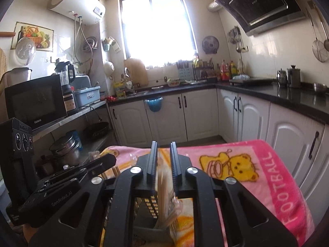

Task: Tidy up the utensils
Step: 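Lower the chopsticks into the caddy and open both tools, then pull both open tools back from the caddy toward the loose chopsticks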

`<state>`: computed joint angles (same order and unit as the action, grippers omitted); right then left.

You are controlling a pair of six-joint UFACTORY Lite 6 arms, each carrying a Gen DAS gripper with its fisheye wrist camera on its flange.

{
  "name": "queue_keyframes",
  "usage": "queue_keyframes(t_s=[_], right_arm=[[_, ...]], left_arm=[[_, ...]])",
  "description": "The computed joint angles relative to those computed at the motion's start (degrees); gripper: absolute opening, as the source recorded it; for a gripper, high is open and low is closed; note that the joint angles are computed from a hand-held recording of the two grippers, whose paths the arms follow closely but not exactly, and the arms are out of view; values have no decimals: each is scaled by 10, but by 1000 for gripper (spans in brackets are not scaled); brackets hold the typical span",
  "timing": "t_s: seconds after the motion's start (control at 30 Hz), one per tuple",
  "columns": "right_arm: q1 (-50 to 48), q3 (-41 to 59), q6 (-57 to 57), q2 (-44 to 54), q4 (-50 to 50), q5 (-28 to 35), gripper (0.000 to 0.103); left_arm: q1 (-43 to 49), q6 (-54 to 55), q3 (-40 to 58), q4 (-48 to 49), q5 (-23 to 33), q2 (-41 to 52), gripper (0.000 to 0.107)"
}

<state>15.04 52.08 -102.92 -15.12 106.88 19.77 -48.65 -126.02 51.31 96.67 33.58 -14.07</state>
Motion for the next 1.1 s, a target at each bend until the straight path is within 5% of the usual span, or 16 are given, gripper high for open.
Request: queue_keyframes(t_s=[0.13, 0.9, 1.1], right_arm=[[-7, -16, 61, -18, -58, 2, 28], [-39, -101, 327, -152, -331, 27, 54], [-62, -125, 354, -193, -365, 49, 61]], left_arm=[[-4, 20, -9, -24, -1, -11, 3], [-99, 102, -80, -159, 92, -115, 61], [-142, 105, -101, -181, 137, -144, 84]])
